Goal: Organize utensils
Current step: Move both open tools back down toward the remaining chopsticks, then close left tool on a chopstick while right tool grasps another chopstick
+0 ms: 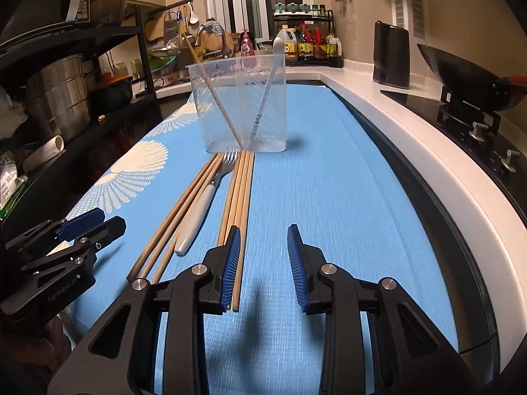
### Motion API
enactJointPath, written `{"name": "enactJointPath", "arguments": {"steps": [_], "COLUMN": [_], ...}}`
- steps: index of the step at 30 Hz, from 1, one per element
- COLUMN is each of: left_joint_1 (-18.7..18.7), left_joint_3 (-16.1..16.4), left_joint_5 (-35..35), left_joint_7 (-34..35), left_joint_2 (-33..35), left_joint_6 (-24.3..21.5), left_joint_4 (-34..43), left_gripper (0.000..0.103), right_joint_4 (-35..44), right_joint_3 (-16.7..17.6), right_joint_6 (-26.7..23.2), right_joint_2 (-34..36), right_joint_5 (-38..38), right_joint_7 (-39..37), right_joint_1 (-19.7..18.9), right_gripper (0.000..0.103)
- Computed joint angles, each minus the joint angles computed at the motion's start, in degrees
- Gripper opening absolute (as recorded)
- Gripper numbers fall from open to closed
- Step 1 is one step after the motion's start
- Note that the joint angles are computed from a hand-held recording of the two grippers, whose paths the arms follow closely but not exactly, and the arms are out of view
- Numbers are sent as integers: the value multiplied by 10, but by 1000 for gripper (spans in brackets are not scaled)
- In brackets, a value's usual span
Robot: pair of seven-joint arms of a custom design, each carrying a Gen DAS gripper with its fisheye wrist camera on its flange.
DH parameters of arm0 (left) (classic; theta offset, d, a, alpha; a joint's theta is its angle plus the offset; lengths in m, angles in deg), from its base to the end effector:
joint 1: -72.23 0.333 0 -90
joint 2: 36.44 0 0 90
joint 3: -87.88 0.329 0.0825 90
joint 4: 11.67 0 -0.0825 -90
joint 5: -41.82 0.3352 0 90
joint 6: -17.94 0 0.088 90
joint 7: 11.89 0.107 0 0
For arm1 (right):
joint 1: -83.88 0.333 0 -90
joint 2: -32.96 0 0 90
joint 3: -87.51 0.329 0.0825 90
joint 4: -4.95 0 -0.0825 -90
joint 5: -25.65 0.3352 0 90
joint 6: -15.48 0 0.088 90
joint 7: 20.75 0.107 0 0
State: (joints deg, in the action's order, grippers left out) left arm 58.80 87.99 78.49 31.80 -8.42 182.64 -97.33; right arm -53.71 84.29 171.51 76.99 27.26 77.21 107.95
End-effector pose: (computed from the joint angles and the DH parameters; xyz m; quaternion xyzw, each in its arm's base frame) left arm 0.6748 -0.1949 0.5164 -0.6390 0.6183 -0.3405 0.3058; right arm 0.7140 0.2919 0.5262 -0.7029 0.5514 -0.2313 0.3852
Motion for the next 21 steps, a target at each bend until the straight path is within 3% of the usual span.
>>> {"name": "enactJointPath", "arguments": {"steps": [4, 7, 10, 21], "left_joint_1": [-4, -4, 9, 30], "left_joint_3": [5, 4, -10, -45], "left_joint_5": [5, 6, -13, -82], "left_joint_7": [-8, -11, 0, 68], "left_joint_2": [0, -1, 0, 6], "left_joint_6": [2, 1, 2, 5], "left_joint_4": [-1, -3, -6, -12], "left_gripper": [37, 29, 21, 21], "right_joint_4": [7, 23, 30, 87], "right_joint_3": [6, 20, 33, 38], "right_joint_6": [-13, -32, -41, -112], "right_joint_2": [5, 14, 18, 51], "right_joint_5": [5, 19, 31, 48], "right_joint_7": [-6, -17, -31, -50], "right_joint_1": [-4, -13, -18, -15], "right_gripper": [30, 16, 15, 15]}}
